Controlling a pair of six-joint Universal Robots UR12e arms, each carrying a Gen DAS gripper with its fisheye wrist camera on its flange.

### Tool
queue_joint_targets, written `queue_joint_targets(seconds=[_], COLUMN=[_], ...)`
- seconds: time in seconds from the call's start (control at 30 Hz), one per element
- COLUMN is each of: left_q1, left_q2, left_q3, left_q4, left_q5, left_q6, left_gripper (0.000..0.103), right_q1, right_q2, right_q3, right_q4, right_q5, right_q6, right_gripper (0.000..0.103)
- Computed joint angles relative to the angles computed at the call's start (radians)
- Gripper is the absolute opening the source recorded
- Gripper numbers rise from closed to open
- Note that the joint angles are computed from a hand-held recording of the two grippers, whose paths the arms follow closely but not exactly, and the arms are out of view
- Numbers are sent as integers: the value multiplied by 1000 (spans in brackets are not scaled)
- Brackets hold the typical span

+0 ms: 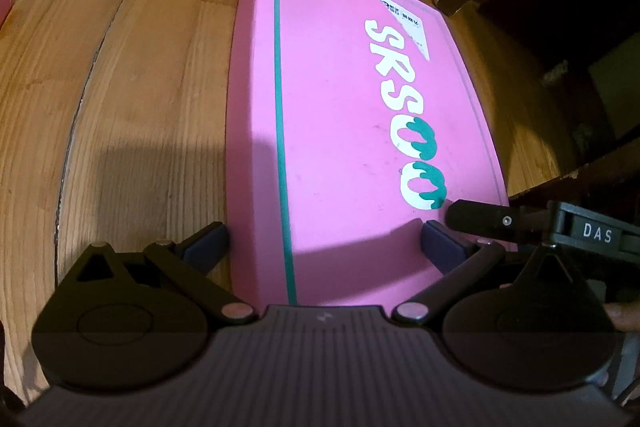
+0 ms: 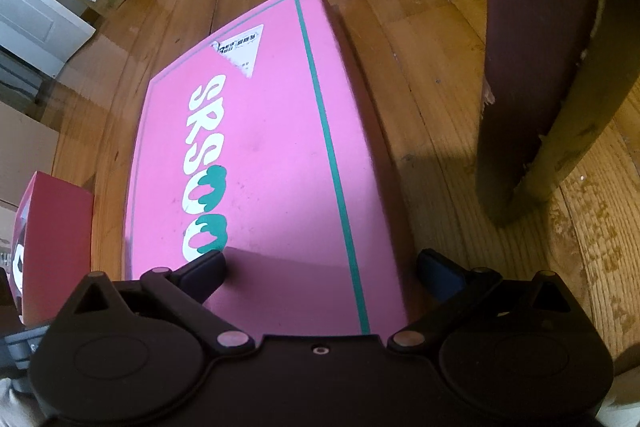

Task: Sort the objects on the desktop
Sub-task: 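Grasp one lid edge with the left tool while the right tool grasps the opposite edge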

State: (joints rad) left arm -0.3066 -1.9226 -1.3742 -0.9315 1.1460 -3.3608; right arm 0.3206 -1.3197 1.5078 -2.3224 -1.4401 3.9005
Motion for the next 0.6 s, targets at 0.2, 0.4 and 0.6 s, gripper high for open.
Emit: queue_joint_targets(seconds=[0.2, 0.4, 0.6], left_q1=[-13, -24, -15], left_q2=[2, -5, 9], left_q3=[16, 47, 53], left_q4=[-11, 5, 13], left_q5=[59, 119, 130], left_q6=[38, 99, 120], left_gripper=[103, 103, 103], right_q1=[5, -3, 2], right_q2=[0, -8, -17], right_q3=[1, 19, 32], right_q4=[-30, -86, -148], right_q5=[-8, 24, 30], right_q6=[-46, -21, -22], right_gripper=[100, 99, 99])
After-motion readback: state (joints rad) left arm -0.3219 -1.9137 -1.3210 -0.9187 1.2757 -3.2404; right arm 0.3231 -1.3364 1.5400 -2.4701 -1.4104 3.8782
